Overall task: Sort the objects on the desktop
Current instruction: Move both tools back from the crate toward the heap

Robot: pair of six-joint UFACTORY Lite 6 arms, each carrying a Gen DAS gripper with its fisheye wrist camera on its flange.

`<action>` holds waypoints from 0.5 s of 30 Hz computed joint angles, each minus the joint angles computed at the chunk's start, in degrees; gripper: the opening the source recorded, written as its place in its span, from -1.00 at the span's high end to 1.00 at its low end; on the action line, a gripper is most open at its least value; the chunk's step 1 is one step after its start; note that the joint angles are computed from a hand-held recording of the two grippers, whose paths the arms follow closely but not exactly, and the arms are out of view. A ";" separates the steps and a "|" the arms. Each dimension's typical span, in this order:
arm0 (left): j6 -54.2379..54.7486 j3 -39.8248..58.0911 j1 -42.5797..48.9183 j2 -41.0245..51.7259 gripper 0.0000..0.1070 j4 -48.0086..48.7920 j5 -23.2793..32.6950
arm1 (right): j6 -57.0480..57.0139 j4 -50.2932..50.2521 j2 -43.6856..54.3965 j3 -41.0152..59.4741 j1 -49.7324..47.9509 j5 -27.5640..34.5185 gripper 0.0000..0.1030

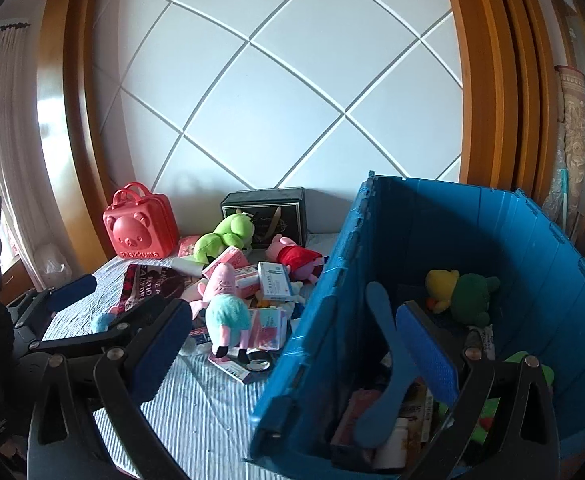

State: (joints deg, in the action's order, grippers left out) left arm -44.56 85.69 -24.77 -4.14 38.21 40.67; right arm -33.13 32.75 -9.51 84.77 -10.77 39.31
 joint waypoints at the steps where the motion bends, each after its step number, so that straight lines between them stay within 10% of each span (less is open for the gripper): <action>1: 1.89 -2.41 2.22 -2.27 -0.67 -1.35 -0.83 | 4.98 -4.60 -1.40 -1.64 3.35 -1.83 -1.00; 15: 32.38 -17.45 20.80 -16.84 -0.67 -26.45 -6.83 | 58.15 -51.70 -8.04 -10.16 32.89 -3.15 -1.00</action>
State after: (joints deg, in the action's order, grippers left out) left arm -12.18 68.24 -3.97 -20.98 11.76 33.84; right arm 25.02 -18.96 -17.55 74.62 22.11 36.16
